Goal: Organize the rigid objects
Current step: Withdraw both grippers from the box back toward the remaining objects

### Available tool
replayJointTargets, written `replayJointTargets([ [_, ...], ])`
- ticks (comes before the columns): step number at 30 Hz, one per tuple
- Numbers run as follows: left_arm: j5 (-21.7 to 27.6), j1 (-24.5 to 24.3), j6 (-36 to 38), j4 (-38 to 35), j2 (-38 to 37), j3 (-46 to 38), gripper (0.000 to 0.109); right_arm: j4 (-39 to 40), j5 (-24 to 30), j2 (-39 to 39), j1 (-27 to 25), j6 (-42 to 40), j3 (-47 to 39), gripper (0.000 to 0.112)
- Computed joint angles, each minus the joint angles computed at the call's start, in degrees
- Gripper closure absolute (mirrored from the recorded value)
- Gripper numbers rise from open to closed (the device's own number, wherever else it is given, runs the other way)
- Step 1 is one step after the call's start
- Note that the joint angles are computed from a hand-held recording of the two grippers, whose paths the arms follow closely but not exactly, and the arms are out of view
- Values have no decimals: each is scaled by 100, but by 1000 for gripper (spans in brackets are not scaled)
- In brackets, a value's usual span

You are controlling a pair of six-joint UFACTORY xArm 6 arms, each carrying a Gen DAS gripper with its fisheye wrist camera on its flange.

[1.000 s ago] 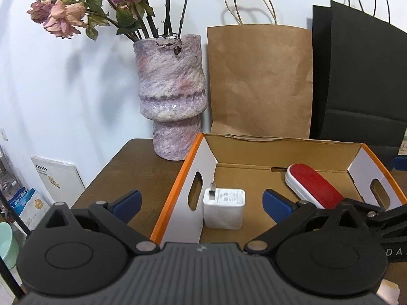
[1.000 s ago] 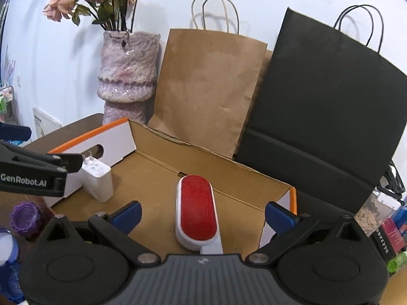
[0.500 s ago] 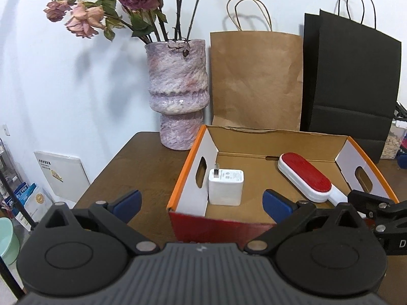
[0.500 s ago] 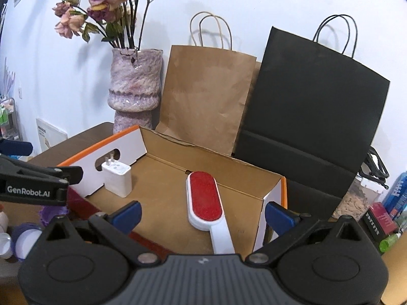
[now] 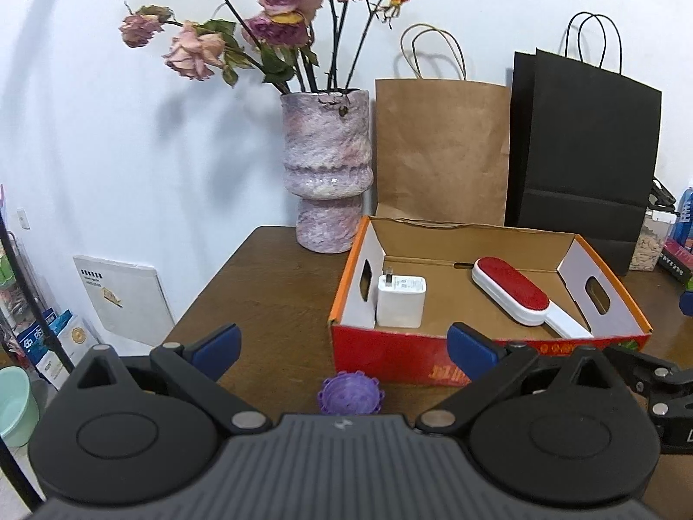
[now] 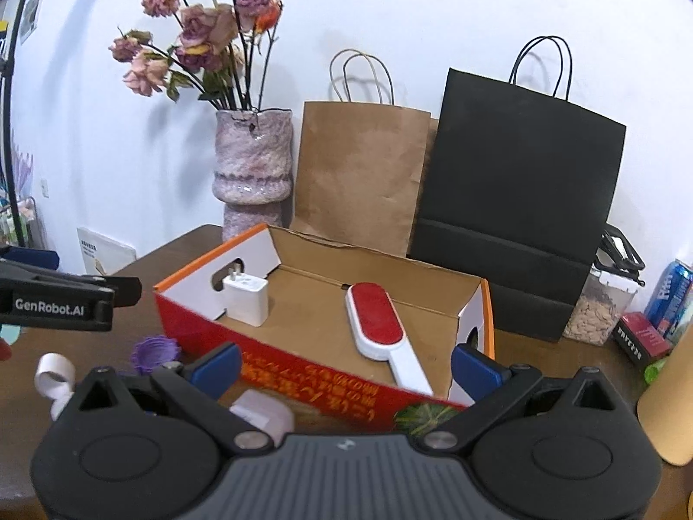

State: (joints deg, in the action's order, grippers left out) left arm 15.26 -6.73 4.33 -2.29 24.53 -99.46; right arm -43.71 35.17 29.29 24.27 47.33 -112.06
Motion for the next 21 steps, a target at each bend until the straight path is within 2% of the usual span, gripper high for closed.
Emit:
replayJointTargets([
  [11, -398, 221, 890, -842, -967, 1329, 6, -721, -9, -741, 435, 1055, 992, 9],
  [21, -456, 435, 1982, -1786, -1465, 2129, 6, -1185, 184, -1043, 835, 1800, 1479, 9],
])
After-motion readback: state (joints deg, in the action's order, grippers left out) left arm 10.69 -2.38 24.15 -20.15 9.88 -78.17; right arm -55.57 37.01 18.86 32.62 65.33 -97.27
